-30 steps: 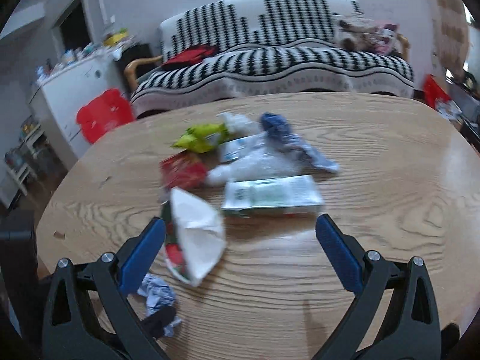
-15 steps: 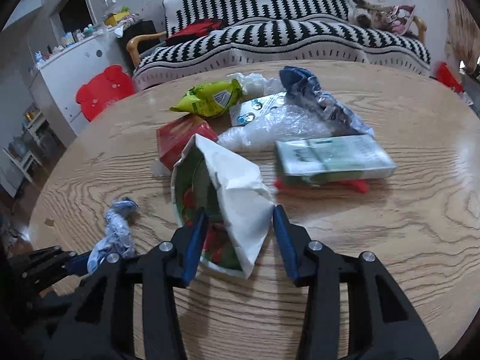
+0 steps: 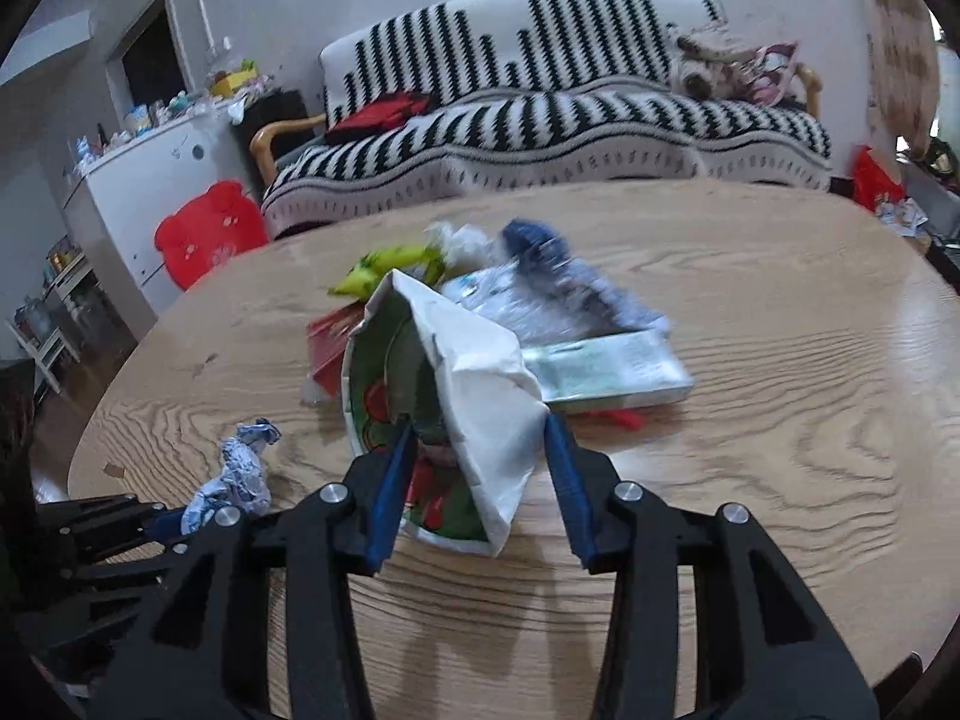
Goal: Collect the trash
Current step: 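Carry the crumpled foil and snack bag over the black bin with both tools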
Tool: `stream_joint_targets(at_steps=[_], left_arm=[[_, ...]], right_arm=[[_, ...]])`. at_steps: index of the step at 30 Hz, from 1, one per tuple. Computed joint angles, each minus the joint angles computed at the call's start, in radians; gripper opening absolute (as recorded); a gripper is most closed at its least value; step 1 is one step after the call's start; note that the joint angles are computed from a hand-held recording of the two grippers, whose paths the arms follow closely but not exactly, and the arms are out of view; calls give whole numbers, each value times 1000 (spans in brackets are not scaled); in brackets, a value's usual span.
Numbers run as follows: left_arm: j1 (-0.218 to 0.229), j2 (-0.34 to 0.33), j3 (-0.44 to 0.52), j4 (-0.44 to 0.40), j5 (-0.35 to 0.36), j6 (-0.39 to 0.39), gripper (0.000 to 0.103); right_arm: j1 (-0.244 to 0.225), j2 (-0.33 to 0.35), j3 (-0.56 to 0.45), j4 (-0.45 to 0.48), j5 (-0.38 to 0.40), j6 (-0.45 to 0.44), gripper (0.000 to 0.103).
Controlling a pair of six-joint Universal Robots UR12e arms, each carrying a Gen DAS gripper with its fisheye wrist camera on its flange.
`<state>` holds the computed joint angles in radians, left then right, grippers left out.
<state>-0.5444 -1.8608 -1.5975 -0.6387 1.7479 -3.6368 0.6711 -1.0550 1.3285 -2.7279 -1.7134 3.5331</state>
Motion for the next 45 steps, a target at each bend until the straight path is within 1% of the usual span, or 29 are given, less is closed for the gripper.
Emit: stream_joint_targets(at_steps=[2, 6, 10, 12, 14, 15, 18, 21, 23, 26, 29, 33, 37, 41, 42, 45], left_arm=[[-10, -12, 29, 3, -4, 33, 24], [-40, -54, 108, 6, -14, 113, 23], [-80, -111, 202, 7, -59, 183, 23], [-100, -144, 254, -11, -96, 216, 23], [-125, -183, 317, -37, -133, 268, 23], [-141, -204, 351, -54, -148, 298, 23], [-181, -266, 443, -115, -203, 370, 23], [-216, -332, 535, -195, -272, 438, 24], [-239, -372, 586, -234, -297, 485, 23], [-263, -432, 659, -310, -350, 512, 23], [-285, -485, 714, -379, -368, 548, 23], [-303, -541, 774, -475, -399, 569, 23], [-314, -597, 849, -555, -409, 587, 23], [-320, -663, 941, -637, -427, 608, 23], [-322, -688, 975, -659, -429, 609, 23], [-329, -720, 1008, -696, -406, 631, 23]], right_arm=[[-6, -27, 33, -13, -33, 20, 44], [-24, -98, 122, -26, -125, 67, 44], [-44, -183, 232, -28, -213, 125, 44], [-55, -227, 293, -26, -252, 160, 44], [-66, -272, 358, -17, -290, 201, 44], [-74, -303, 401, -3, -308, 238, 44], [-102, -379, 513, 38, -325, 337, 44], [-128, -450, 625, 82, -320, 416, 44], [-144, -487, 685, 106, -303, 462, 44], [-168, -525, 756, 133, -275, 504, 44], [-192, -553, 819, 145, -245, 551, 44], [-225, -574, 879, 147, -201, 587, 44], [-265, -587, 933, 141, -144, 614, 44], [-290, -571, 948, 139, -96, 609, 44], [-290, -564, 944, 143, -88, 612, 44], [-296, -544, 945, 145, -64, 613, 44]])
